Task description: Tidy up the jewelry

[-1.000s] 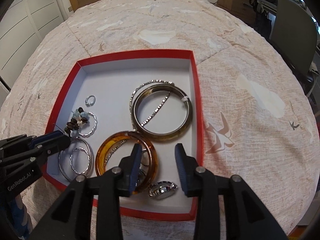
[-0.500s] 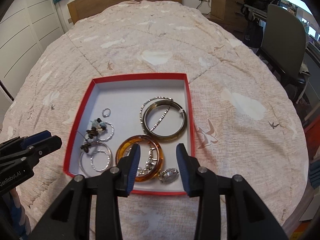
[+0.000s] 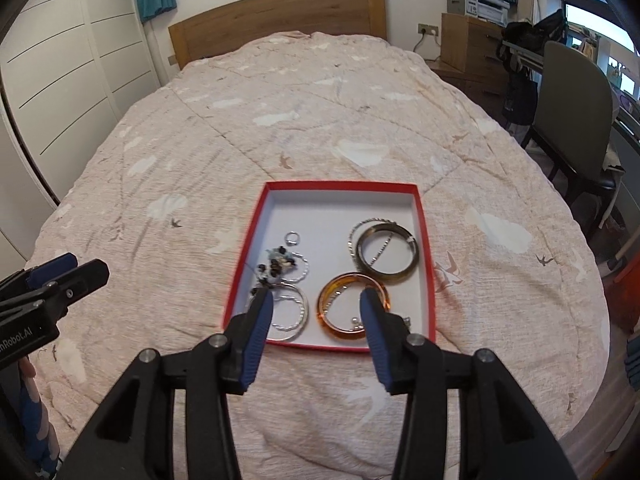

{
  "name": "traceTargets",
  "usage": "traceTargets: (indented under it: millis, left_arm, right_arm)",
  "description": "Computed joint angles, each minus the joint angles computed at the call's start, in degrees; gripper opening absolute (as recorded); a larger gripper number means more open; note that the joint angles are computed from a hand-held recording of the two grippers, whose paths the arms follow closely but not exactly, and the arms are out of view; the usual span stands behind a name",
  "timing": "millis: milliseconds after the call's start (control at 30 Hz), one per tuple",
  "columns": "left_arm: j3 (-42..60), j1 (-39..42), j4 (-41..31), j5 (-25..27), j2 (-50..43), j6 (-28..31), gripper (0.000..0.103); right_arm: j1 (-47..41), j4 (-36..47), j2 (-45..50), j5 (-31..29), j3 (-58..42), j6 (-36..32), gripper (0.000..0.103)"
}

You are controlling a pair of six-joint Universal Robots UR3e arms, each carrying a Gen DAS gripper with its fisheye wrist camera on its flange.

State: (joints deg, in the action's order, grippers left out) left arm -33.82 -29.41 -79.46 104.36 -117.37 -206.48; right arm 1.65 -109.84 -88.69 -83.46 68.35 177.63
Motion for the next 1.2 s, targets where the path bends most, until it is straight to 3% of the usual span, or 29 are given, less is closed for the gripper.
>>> traceTargets:
  millis: [433, 700, 1200]
  left_arm:
    - [-15.5, -3.1, 2.8, 8.9, 15.3, -2.3, 0.09]
    - [-21.5, -5.7, 3.9, 13.6, 22.1, -4.5, 0.092]
    - [-29.3, -10.6, 1.8, 22.8, 31.6, -7.6, 0.095]
  right_arm:
    - [7.6, 1.0, -5.7, -3.0, 0.1, 3.5, 0.052]
    - [13.1, 0.5, -7.8, -7.3, -1.4, 6.0, 0.067]
    - [22.2, -1.4, -11.5, -14.7, 1.2, 9.4, 0.07]
